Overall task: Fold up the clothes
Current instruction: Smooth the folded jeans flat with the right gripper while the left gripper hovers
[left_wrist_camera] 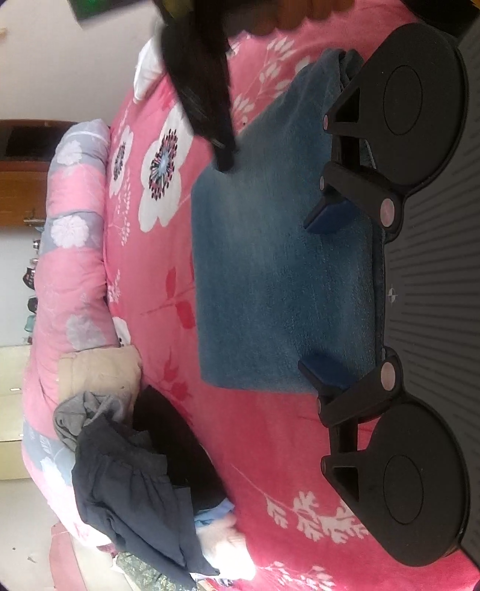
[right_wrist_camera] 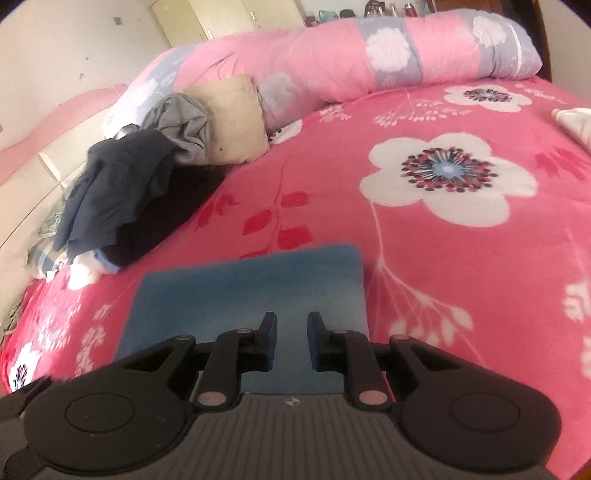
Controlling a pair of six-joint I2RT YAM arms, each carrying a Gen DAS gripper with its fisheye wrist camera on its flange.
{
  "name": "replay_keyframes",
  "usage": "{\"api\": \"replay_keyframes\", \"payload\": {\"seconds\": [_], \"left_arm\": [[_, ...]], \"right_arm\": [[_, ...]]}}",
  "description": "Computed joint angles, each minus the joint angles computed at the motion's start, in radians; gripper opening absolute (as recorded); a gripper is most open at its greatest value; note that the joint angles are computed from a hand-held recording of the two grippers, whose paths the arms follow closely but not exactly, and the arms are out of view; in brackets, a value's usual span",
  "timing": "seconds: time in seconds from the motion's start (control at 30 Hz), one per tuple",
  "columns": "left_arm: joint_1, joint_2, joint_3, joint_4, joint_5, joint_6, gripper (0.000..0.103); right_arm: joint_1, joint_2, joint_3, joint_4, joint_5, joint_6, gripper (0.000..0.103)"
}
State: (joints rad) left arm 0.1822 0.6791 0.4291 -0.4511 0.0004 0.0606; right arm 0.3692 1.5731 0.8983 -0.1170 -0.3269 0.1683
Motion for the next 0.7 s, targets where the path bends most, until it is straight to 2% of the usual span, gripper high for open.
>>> {"api": "replay_keyframes", "payload": {"seconds": [0.1, 0.2, 0.37, 0.5, 0.7], "left_arm": [[-0.021, 0.006, 0.008, -0.012, -0.031, -0.002, 0.074], [-0.047, 0.003, 0.006, -0.014, -0.063, -0.021, 0.075], [-0.091, 0.002, 0.007, -0.022, -0.114, -0.041, 0.075], [-0.112, 0.005, 0.011, -0.028, -0.138, -0.048, 0.075], [-0.122, 0.009, 0.012, -0.028, -0.154, -0.050, 0.075]], "right_arm": [[0.020, 0.085, 0.030, 0.017, 0.029, -0.065, 0.019], [0.013, 0.083, 0.103, -0.072, 0.021, -0.074, 0.020], [0.026, 0.166, 0.178, -0.029, 0.079, -0.060, 0.021], [0.019, 0.259, 0.195, 0.044, 0.063, -0.041, 0.022], [0.010, 0.262, 0.175, 0.081, 0.047, -0.026, 0.022]]}}
